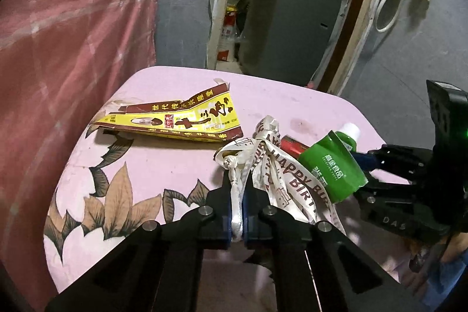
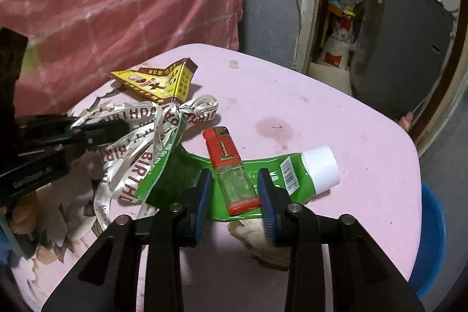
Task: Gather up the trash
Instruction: 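Grasp the white ribbon with the left tool while the right tool grasps the red lighter, then carry the ribbon and lighter over the blue bucket and open both tools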
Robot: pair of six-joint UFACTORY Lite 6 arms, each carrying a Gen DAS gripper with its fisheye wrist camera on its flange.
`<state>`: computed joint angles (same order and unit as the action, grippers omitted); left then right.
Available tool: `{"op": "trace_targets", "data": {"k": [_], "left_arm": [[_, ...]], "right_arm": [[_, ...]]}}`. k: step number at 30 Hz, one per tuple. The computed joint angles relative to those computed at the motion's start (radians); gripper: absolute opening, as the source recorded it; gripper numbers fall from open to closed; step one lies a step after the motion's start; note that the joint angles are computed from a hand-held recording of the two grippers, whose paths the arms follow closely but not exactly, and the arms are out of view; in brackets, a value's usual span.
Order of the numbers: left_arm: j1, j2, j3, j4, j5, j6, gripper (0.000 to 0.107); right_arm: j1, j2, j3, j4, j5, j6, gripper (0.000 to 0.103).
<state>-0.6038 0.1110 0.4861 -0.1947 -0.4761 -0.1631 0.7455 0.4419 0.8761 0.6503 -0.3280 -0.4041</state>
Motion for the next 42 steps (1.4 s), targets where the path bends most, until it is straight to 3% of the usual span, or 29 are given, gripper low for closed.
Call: {"op": "trace_targets", "data": {"k": [3,9,17,25,31,36,42], "left_arm": [[-0.036,-0.019,-0.016,-0.087,-0.007,0.053,0.002],[-0.131,-0.099,-0.080,-0.328,-0.083,0.188,0.001],[-0.319,-0.190,-0.149,-0.638,-0.307,0.384,0.001],[-0.421,-0.235,-0.151,-0.726,-0.455,0.415,0.001],[-0.518,-0.147,-0.018,-0.753,-0.554,0.453,0.001],[-0.574,0.002,0.170,-0.743,-0.578,0.473,0.001],[-0.618,0.276,0.497,-0.711,-0.554,0.458,0.001]], "right_arm": [[0.025,0.000,0.001,0.112,-0.011,-0.110,0.021],[0.074,-0.034,-0.070,0.120,-0.094,-0.063,0.020],[0.214,-0.111,-0.192,0.287,-0.369,-0.118,0.020],[0.291,-0.247,-0.343,0.371,-0.639,-0.068,0.020],[0.334,-0.420,-0.498,0.466,-0.820,-0.063,0.020],[0.328,-0.597,-0.629,0.540,-0.919,-0.093,0.020],[0.171,-0.932,-0.837,0.519,-0.880,-0.173,0.020]]}}
